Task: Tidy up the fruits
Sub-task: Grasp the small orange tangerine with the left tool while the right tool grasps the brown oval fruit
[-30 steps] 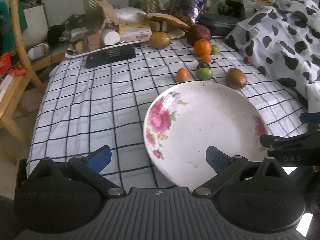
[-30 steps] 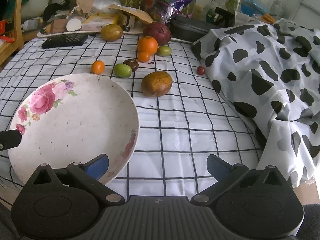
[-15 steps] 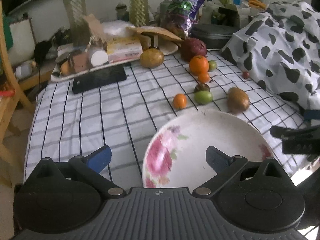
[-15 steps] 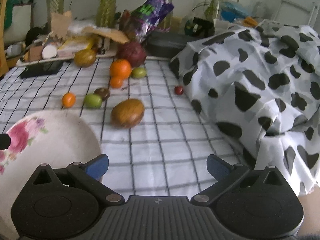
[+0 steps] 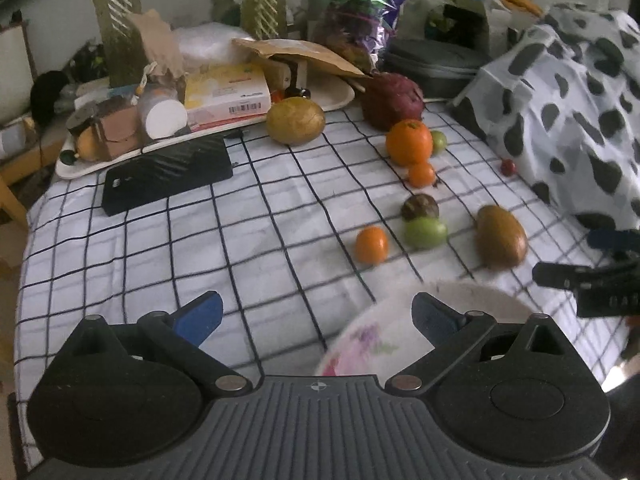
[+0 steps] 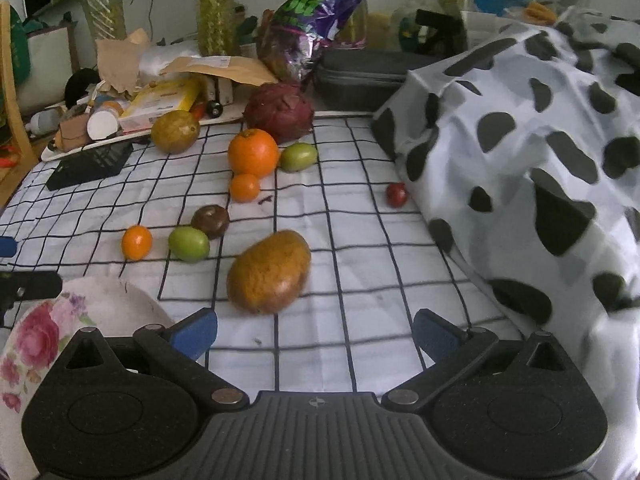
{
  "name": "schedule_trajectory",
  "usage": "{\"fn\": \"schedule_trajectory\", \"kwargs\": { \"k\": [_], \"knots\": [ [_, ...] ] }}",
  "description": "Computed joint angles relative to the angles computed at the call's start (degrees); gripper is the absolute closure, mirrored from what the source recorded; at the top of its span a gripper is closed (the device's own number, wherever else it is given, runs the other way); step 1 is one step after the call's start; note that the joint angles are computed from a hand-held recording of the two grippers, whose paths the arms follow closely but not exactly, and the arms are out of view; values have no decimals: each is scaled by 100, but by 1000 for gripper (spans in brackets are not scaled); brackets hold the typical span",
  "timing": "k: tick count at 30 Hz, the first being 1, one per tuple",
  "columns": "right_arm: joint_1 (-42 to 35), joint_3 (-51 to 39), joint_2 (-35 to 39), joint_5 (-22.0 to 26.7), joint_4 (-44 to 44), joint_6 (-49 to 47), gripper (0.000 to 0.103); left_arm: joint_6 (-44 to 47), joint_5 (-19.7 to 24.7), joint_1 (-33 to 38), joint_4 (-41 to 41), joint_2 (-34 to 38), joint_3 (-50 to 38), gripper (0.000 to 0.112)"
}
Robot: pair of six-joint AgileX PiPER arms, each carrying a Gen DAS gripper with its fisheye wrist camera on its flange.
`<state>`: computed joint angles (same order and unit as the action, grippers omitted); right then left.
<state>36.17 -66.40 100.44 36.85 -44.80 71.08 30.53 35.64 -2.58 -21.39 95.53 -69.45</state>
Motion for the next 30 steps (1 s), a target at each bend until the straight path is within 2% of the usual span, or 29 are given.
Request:
{"fn": "schedule_trajectory", "kwargs": {
  "k": [7, 8, 9, 10, 12, 13, 14, 16, 17, 19, 22, 24, 26, 30],
  "knots": [
    [-467, -619, 401, -213, 876, -1339, 0, 345, 322, -54, -311, 776, -852, 11],
    [-526, -686, 451, -240, 1008, -1515, 0, 442, 407, -70, -382, 900, -988, 15],
    [-586, -756, 508, -279, 1138, -1692, 0, 517, 505, -82, -439, 1017, -1122, 22],
    [-629, -807, 552, -298, 1227, -1811, 0, 526, 648, -106, -428, 1168, -1300, 34],
    [-718, -941, 649, -310, 1419, -2047, 0, 513, 891, -146, -422, 1440, -1611, 41],
    [-752, -988, 685, -331, 1487, -2128, 0, 552, 960, -165, -458, 1549, -1726, 49],
    [-787, -1033, 719, -350, 1572, -2223, 0, 599, 1010, -189, -481, 1632, -1819, 56],
    [-836, -1145, 800, -356, 1719, -2409, 0, 679, 1058, -240, -490, 1754, -1944, 62],
    [-847, -1217, 848, -332, 1754, -2467, 0, 698, 1069, -263, -476, 1801, -1985, 75],
    [-859, -1325, 924, -321, 1819, -2610, 0, 704, 1014, -326, -369, 1852, -2013, 86],
    [-831, -1508, 1051, -231, 1813, -2761, 0, 763, 939, -384, -275, 1877, -2027, 86],
    [-807, -1615, 1126, -171, 1800, -2835, 3, 827, 910, -389, -273, 1879, -2017, 86],
    [-805, -1708, 1189, -145, 1888, -2963, 10, 844, 837, -416, -226, 1838, -1968, 86],
    [-801, -1848, 1305, -110, 2065, -3157, 13, 902, 673, -408, -219, 1740, -1840, 86]
  ]
}}
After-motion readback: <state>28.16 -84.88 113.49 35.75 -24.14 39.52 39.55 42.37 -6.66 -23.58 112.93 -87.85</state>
